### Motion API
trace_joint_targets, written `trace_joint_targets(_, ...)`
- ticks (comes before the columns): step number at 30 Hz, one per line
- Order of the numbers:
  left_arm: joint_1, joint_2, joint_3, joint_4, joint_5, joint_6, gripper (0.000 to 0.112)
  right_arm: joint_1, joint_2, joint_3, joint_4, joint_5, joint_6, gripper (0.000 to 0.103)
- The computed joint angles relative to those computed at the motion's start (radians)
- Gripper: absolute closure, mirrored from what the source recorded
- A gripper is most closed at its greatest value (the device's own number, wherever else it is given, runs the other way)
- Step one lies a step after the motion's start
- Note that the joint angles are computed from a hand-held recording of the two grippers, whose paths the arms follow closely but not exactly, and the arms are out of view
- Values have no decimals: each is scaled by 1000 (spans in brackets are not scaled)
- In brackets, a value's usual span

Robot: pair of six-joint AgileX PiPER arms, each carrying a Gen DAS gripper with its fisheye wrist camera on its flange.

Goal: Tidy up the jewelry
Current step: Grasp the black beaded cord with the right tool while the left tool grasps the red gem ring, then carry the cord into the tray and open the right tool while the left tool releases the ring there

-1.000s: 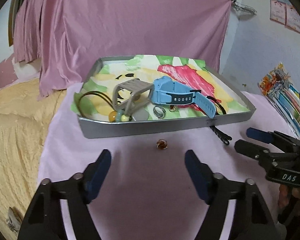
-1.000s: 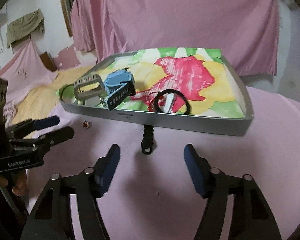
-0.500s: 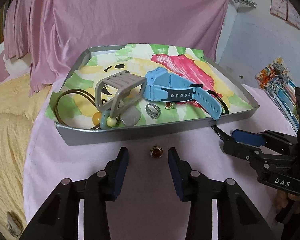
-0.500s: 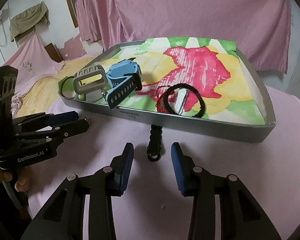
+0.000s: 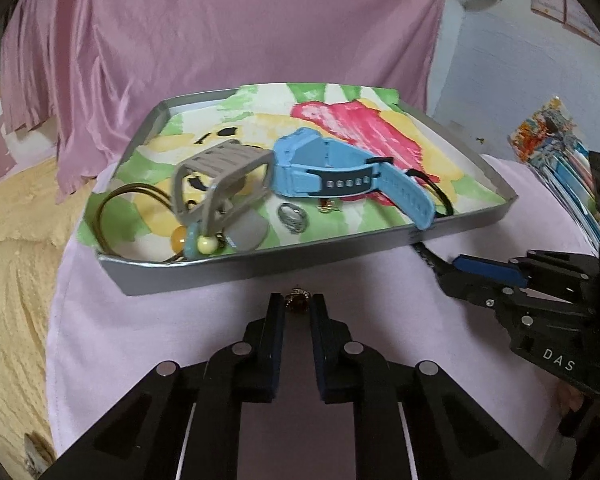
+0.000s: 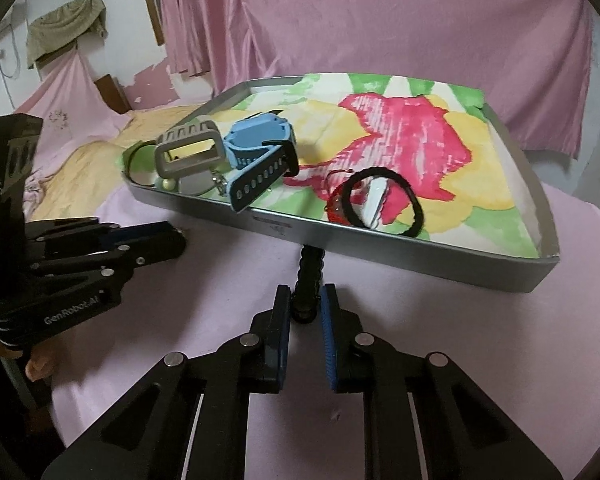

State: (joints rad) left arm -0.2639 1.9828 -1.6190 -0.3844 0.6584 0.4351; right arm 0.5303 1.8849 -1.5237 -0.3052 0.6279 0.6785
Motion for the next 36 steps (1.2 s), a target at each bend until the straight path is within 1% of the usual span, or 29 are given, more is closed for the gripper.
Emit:
trace_joint_targets(6,-1,-19,30,-38,-4,36,100,4,-58,94,34,-54,-17,90)
trace_joint_targets(11,-2,-54,84,-141,-19,127,100,7,-114,181,33,-115,8,90)
trace_joint_targets(18,-17,-94,131,-302,-45,265,100,15,-208,299,-95,-196,162,90)
trace_joint_targets(25,-36,-122,144,-431,-72,376,100,32,-316,384,-310,-213,386,90)
trace_joint_targets(27,-49,-113,116,-419,-75,354,100,26,-335,394,-383,-211,451,90)
trace_joint_targets(29,-64,-94,66,-380,-72,288,100,13,-338,387,-448,-196,510,90)
trace_joint_targets(32,-83,-43,-49,-318,-47,170,100,-16,-329,364,-537,-170,597,90)
trace_joint_targets(34,-96,0,-138,-270,-21,96,100,-45,-312,339,-543,-163,592,90)
trace_joint_targets(36,-114,62,-258,-173,16,-18,100,-76,-286,303,-505,-159,543,90)
